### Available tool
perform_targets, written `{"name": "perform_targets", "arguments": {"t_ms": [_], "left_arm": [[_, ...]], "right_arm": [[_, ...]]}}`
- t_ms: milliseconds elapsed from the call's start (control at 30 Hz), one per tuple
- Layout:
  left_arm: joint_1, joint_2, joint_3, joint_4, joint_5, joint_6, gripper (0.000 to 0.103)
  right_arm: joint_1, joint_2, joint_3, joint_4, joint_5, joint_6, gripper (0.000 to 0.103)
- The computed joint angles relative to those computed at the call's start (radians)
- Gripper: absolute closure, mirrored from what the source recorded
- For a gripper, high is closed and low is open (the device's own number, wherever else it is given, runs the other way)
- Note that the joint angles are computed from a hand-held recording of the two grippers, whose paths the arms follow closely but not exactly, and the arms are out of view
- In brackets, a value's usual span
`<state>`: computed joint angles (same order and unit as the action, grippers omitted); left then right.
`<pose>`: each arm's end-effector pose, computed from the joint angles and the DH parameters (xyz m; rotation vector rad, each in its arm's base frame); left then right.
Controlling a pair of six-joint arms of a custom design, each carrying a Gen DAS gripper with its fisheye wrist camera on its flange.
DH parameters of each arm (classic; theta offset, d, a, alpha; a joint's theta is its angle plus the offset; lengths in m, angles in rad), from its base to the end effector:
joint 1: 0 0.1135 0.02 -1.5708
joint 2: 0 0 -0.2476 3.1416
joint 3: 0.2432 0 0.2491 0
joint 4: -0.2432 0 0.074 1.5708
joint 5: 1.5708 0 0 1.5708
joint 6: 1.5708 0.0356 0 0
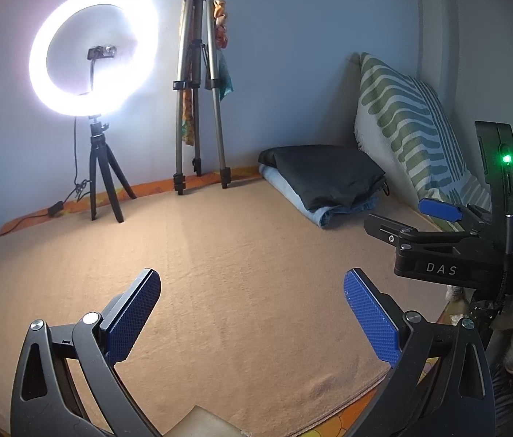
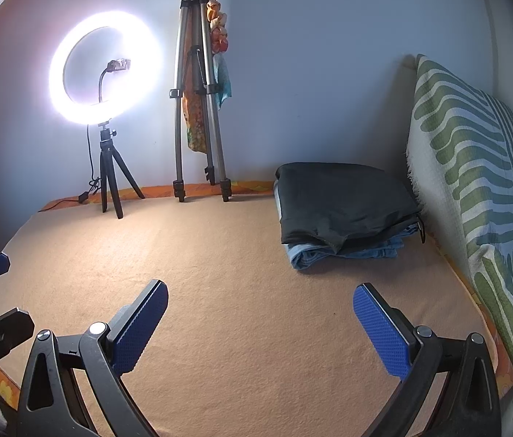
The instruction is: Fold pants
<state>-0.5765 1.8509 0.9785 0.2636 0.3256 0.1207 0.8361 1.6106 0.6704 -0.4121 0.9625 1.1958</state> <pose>0.3109 -0.2157 0.1432 0.9290 2.0037 -0.6116 0.1834 0.1595 0.1089 0.5144 2.1288 -0.3977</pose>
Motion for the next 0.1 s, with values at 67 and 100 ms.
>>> {"name": "perform_targets", "arguments": {"t_ms": [67,100], "left_arm": [[0.0,0.002,0.003,-0.004,0.001,-0.002,0.002],[0.0,0.004,0.006,-0.008,-0.001,-0.003,0.002]], "right_arm": [[0.0,0.001,0.001,-0.002,0.001,0.002,0.0],[0.0,0.001,0.001,-0.002,0.001,0.002,0.0]]}}
